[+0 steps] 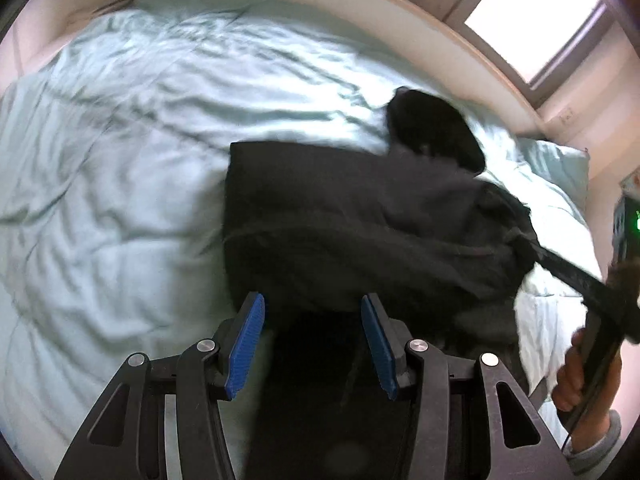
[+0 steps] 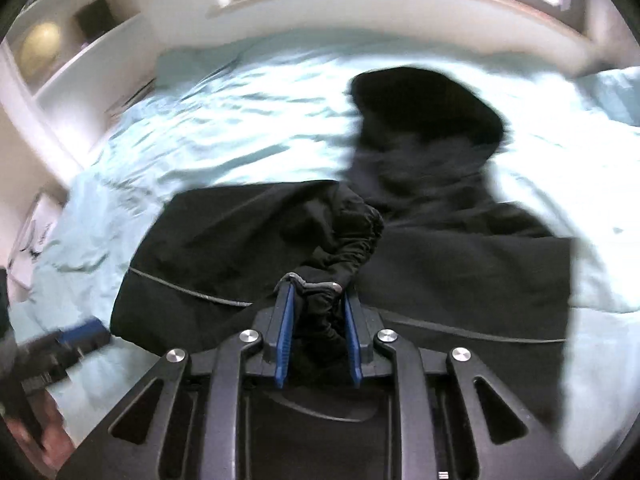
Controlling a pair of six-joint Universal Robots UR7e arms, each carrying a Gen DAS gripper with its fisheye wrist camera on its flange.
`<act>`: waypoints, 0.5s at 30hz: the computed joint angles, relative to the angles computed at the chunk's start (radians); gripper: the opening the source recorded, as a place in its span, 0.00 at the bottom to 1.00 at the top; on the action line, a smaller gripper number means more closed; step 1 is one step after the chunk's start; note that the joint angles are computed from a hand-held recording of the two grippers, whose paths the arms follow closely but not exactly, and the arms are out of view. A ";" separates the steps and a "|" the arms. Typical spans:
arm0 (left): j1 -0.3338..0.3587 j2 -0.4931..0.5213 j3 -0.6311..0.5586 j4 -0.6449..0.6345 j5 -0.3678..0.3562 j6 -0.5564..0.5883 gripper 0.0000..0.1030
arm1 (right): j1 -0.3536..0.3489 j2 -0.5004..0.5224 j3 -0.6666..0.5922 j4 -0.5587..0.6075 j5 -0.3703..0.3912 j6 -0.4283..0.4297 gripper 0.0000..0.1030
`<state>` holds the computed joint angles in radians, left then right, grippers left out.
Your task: Fold large clothes
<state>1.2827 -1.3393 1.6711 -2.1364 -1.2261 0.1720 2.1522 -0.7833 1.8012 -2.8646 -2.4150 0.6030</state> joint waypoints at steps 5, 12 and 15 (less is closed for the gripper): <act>-0.064 0.064 0.027 -0.050 -0.014 -0.034 0.51 | -0.041 -0.213 0.238 0.069 -0.104 0.113 0.24; -0.067 0.255 -0.007 -0.013 0.068 -0.074 0.51 | -0.262 -0.266 0.448 -0.052 -0.009 0.118 0.24; -0.042 0.302 -0.026 -0.014 0.061 -0.080 0.51 | -0.336 -0.204 0.476 -0.134 0.028 0.115 0.25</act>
<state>1.2407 -1.0378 1.6447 -2.1503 -1.1646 0.0915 1.8162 -0.9871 2.2769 -2.9988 -2.3865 0.7181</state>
